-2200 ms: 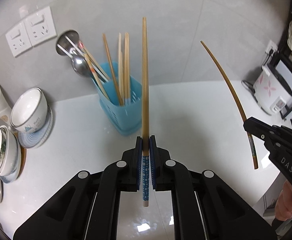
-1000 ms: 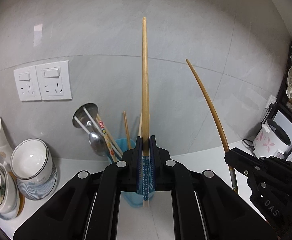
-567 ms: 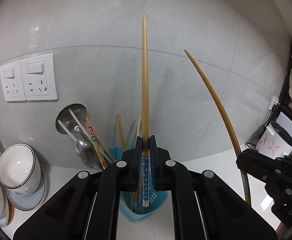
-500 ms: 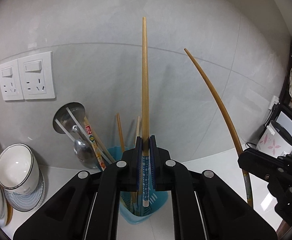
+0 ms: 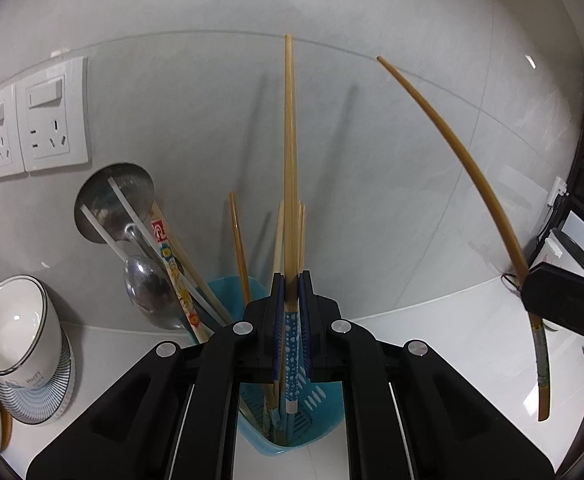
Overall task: Organize utensils
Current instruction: 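Open left tool dropping its chopstick into the holder while right releases its chopstick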
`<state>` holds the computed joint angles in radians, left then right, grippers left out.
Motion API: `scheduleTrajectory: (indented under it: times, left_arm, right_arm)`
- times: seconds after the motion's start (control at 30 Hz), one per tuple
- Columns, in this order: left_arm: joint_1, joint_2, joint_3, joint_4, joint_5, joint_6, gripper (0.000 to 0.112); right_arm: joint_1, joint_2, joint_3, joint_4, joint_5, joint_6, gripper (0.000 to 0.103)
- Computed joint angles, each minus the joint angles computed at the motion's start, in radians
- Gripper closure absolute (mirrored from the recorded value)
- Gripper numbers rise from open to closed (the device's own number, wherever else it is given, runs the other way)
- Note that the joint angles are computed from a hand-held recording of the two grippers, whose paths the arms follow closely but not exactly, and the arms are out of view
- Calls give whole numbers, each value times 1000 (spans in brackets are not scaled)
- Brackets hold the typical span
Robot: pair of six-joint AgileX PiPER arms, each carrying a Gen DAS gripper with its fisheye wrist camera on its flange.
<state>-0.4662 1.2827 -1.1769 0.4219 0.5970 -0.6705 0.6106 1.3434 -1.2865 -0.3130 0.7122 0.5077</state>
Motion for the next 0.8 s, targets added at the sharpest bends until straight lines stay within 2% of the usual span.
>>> scheduleTrajectory:
  times: [0.2,0.27,0.33,0.4,0.47,0.53,0.73,0.8]
  left_arm:
    - [14,33,-18,-32,14,34,104]
    - [16,41,-29,-41,30,39,95]
    - [20,35,-27,-28,46,24,74]
    - [24,27,-28,-29,70,31,70]
    - [38,10,-33,-48,105,62,62]
    - [43,-5,-39,-42,149,65,45]
    - [100,-71,-42,-86,232,132,21]
    - [129,-93,-42,-97,262,155,20]
  right_arm:
    - [-10,13,2,17,-8,-17,97]
    - [-13,23,-1,24,-11,-22,97]
    - [-15,32,-6,31,-13,-27,97]
    - [-15,40,-9,34,-16,-29,97]
    - [-18,44,-9,41,-22,-33,97]
    - [-19,46,-9,47,-30,-38,97]
    - [-26,55,-10,68,-68,-62,97]
    - [-29,59,-13,81,-80,-72,97]
